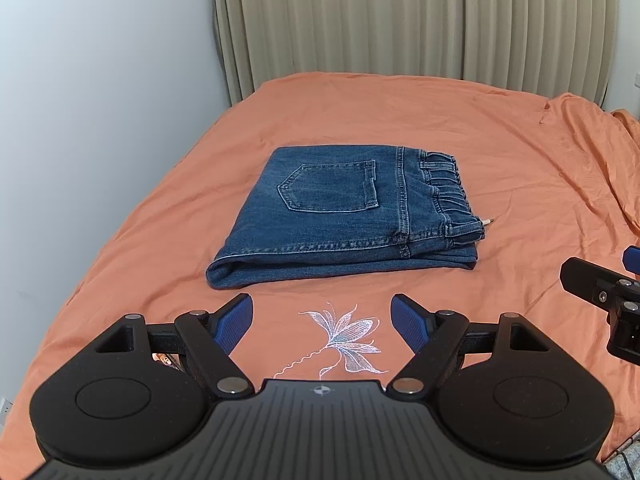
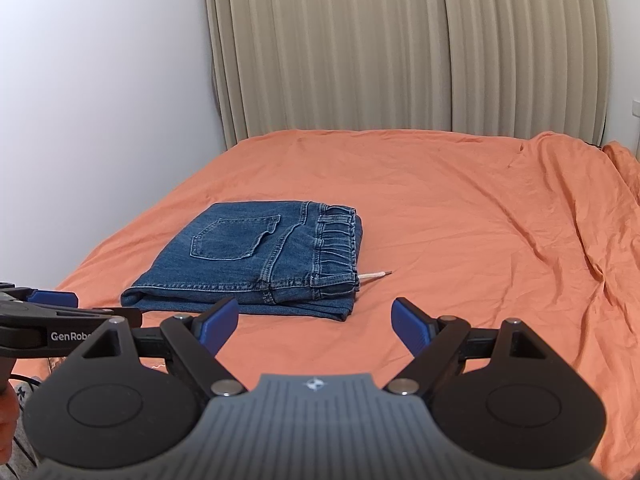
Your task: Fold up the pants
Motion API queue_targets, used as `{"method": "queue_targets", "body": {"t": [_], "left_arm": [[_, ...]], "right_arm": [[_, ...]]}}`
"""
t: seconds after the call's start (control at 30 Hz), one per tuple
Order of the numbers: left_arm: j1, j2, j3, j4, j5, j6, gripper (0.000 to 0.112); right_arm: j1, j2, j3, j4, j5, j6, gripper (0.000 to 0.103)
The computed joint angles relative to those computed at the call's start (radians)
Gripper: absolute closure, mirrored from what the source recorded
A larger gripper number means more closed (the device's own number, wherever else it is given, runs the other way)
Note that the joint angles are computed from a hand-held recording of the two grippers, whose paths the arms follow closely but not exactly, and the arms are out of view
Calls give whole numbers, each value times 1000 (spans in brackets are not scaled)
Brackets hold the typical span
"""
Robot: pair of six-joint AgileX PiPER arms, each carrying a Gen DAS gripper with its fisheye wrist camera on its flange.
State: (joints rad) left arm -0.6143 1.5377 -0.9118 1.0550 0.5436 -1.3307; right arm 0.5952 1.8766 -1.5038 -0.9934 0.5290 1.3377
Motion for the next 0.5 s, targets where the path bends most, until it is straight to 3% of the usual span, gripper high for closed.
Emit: {"method": "queue_targets", "body": {"t": [0.5], "left_arm": [[-15, -15, 3, 1, 12, -5, 21]], "right_arm": [[9, -7, 5, -25, 6, 24, 23]]}}
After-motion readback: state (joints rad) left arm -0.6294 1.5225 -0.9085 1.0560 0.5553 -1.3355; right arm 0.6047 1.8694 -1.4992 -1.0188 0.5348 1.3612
